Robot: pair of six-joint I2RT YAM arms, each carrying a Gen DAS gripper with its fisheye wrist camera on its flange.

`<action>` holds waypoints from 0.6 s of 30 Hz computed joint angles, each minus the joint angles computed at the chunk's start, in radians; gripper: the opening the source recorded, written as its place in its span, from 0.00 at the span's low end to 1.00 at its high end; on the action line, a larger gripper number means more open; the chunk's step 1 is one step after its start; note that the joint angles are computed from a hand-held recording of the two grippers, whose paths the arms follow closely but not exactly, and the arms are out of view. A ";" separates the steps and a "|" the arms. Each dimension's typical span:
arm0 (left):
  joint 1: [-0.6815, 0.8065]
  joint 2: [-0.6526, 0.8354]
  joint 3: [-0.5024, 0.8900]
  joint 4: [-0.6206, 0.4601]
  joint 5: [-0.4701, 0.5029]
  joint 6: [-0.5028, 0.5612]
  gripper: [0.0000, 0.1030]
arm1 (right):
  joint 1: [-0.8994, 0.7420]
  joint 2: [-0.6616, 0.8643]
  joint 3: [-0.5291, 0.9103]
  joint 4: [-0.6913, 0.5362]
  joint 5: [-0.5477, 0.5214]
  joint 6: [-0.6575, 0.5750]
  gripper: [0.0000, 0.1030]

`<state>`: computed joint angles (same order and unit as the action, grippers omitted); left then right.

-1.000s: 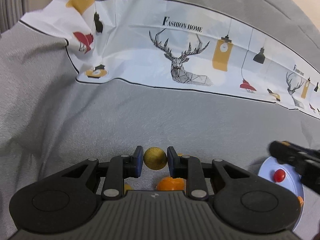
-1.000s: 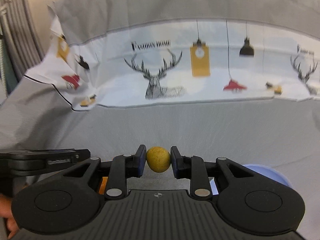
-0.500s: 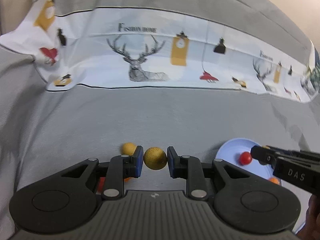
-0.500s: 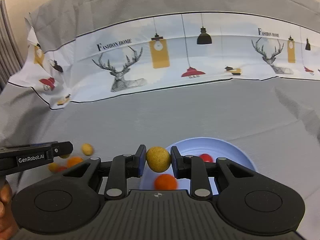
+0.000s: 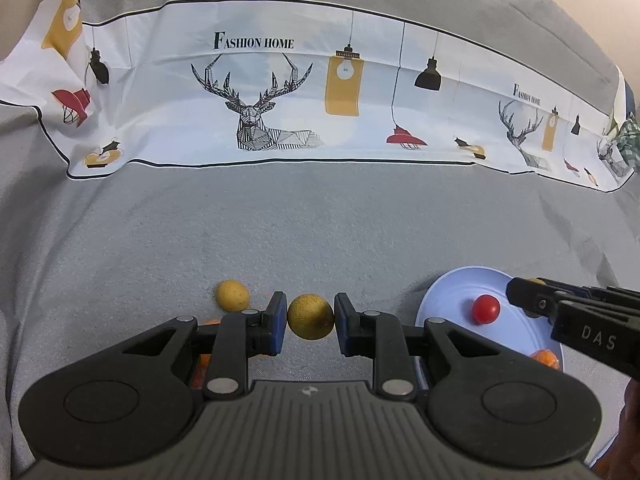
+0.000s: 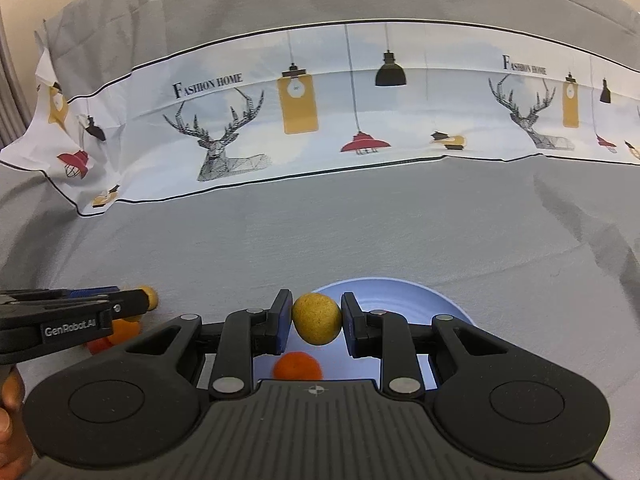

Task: Organize fruits
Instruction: 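Carry the yellow fruit with the left tool while the right tool carries its yellow fruit over the plate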

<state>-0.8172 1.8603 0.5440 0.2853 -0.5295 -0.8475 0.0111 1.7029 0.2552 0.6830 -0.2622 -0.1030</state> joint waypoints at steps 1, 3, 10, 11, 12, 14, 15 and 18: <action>-0.001 0.002 0.002 0.000 -0.001 0.001 0.27 | -0.008 -0.001 0.002 -0.004 0.000 -0.002 0.27; -0.002 0.008 0.009 -0.001 0.000 0.003 0.27 | -0.028 -0.002 0.008 -0.013 -0.004 -0.009 0.27; -0.013 0.034 0.021 0.040 -0.014 0.022 0.27 | -0.121 -0.002 0.028 -0.021 -0.005 -0.010 0.27; -0.016 0.035 0.019 0.056 -0.018 0.027 0.27 | -0.135 0.002 0.034 -0.023 0.000 -0.006 0.27; -0.020 0.037 0.019 0.070 -0.021 0.029 0.27 | -0.149 0.007 0.042 -0.029 0.007 -0.004 0.27; -0.026 0.041 0.017 0.108 -0.012 0.044 0.27 | -0.180 0.017 0.060 -0.048 0.016 -0.004 0.27; -0.032 0.048 0.020 0.126 -0.005 0.057 0.27 | -0.192 0.026 0.071 -0.058 0.017 -0.004 0.27; -0.070 0.083 0.041 0.197 0.035 0.131 0.27 | -0.235 0.049 0.098 -0.092 -0.002 -0.013 0.27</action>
<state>-0.8870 1.9432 0.5850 0.4824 -0.4947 -0.7167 -0.2239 1.7519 0.3532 0.5912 -0.2641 -0.1161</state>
